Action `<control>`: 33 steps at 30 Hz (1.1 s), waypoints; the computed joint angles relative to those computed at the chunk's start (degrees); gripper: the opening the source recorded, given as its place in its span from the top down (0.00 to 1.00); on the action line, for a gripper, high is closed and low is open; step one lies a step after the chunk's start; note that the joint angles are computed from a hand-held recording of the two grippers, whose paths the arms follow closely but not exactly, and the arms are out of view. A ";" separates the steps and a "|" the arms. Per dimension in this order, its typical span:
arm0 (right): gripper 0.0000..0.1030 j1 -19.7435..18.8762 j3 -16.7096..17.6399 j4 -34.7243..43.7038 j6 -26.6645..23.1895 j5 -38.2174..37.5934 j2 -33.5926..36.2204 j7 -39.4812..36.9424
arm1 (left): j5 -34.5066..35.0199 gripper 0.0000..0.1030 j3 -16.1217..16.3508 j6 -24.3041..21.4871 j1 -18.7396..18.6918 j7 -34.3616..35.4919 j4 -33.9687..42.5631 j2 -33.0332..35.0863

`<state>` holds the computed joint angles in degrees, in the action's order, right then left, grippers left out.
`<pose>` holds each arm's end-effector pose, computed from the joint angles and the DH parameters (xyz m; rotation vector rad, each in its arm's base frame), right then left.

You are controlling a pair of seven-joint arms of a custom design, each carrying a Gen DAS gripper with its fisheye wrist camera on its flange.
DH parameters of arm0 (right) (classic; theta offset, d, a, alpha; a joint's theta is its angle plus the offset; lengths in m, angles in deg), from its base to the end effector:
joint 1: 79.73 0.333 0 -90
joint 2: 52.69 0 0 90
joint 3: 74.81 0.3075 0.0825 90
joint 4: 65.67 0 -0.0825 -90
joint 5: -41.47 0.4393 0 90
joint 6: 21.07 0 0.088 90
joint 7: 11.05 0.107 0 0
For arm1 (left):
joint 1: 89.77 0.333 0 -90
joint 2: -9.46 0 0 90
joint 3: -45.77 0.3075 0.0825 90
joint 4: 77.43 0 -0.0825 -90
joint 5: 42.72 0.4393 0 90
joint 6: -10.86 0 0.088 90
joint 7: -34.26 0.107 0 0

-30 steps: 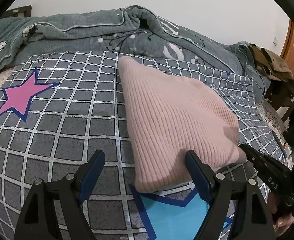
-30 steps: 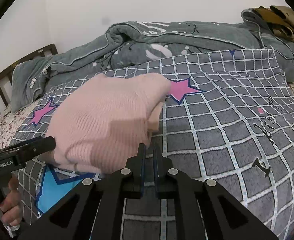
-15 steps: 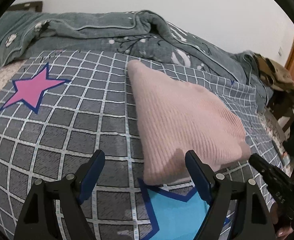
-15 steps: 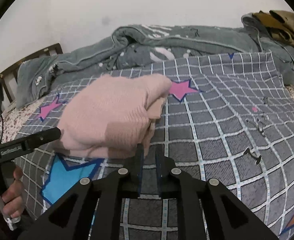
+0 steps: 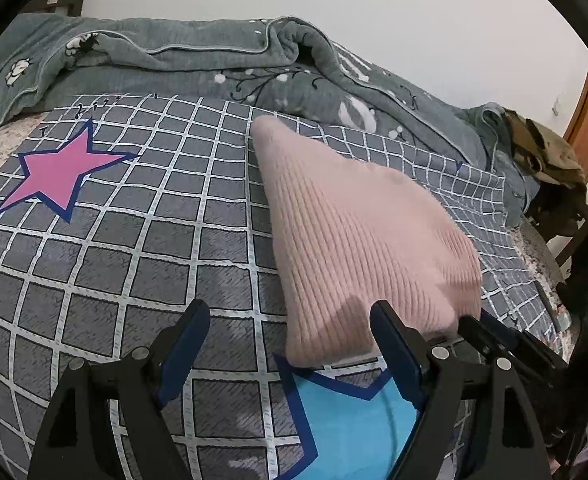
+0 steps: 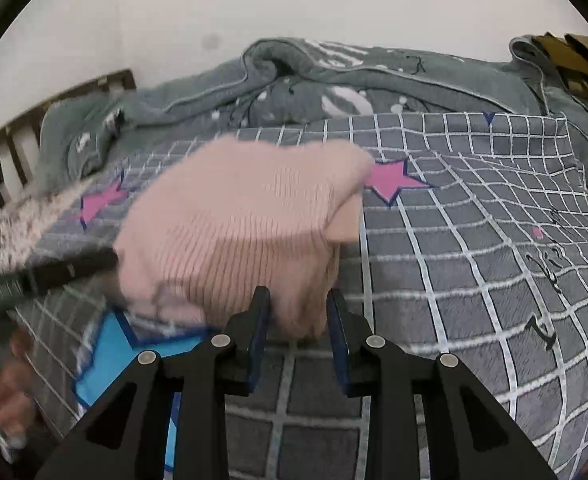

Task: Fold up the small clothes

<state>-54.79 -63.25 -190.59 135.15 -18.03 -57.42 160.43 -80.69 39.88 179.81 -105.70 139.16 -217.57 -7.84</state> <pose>0.4648 0.3858 0.4444 -1.7165 1.6099 -0.6859 0.5082 -0.1613 0.4601 -1.8350 1.9278 -1.1424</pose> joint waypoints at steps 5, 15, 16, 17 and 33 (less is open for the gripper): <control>0.69 0.10 1.01 -3.89 -2.40 1.67 -5.78 -1.40 | 3.46 0.23 -2.12 -0.23 1.32 -2.44 -1.34 -1.37; 0.59 -0.27 3.51 -9.38 -10.09 15.60 -17.59 -9.66 | 23.15 0.21 -13.65 -3.29 10.30 -24.03 -6.42 -14.58; 0.54 -0.24 3.75 -9.75 -10.98 16.72 -18.73 -10.33 | 24.31 0.21 -14.18 -4.38 10.46 -25.66 -6.74 -16.42; 0.41 -0.22 4.22 -10.16 -12.14 17.58 -20.20 -10.68 | 25.26 0.21 -14.39 -5.49 10.35 -27.00 -7.05 -18.11; 0.05 1.27 9.27 -16.96 -18.54 24.18 -37.57 -12.68 | 34.58 0.15 -15.34 -17.82 5.76 -39.12 -11.00 -36.40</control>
